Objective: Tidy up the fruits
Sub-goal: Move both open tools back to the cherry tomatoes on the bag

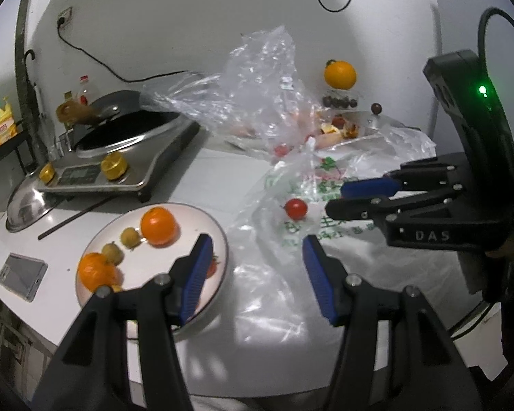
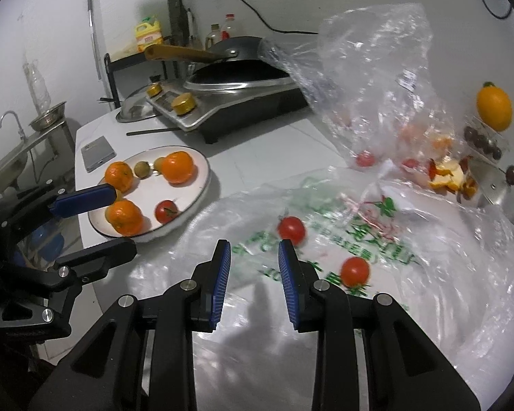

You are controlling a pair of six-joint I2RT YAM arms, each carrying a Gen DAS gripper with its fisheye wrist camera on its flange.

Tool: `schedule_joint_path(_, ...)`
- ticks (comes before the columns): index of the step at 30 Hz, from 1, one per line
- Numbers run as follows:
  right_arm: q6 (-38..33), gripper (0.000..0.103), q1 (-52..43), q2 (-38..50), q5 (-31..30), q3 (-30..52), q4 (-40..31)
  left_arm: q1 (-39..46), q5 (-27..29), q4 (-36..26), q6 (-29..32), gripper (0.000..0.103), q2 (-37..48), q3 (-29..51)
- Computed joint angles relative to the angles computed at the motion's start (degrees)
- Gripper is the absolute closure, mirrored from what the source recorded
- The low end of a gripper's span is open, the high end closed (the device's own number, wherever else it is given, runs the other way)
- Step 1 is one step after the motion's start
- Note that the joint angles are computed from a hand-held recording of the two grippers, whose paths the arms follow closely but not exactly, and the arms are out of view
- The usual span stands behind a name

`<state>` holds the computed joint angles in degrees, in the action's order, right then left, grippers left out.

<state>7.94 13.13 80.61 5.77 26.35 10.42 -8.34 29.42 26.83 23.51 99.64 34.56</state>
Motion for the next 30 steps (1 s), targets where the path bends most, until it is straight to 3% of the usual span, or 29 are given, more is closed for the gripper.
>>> schedule_joint_path(11, -3.7, 0.072, -9.2, -2.2, -4.6, -3.8, 1.0, -6.4, -4.0, -0.3, -1.7, 0.047, 1.6, 1.8)
schedule_joint_path(30, -8.3, 0.072, -17.4, 4.3, -9.5, -1.4, 2.5, -11.9, -7.0, -2.2, -4.1, 0.047, 6.4, 7.7)
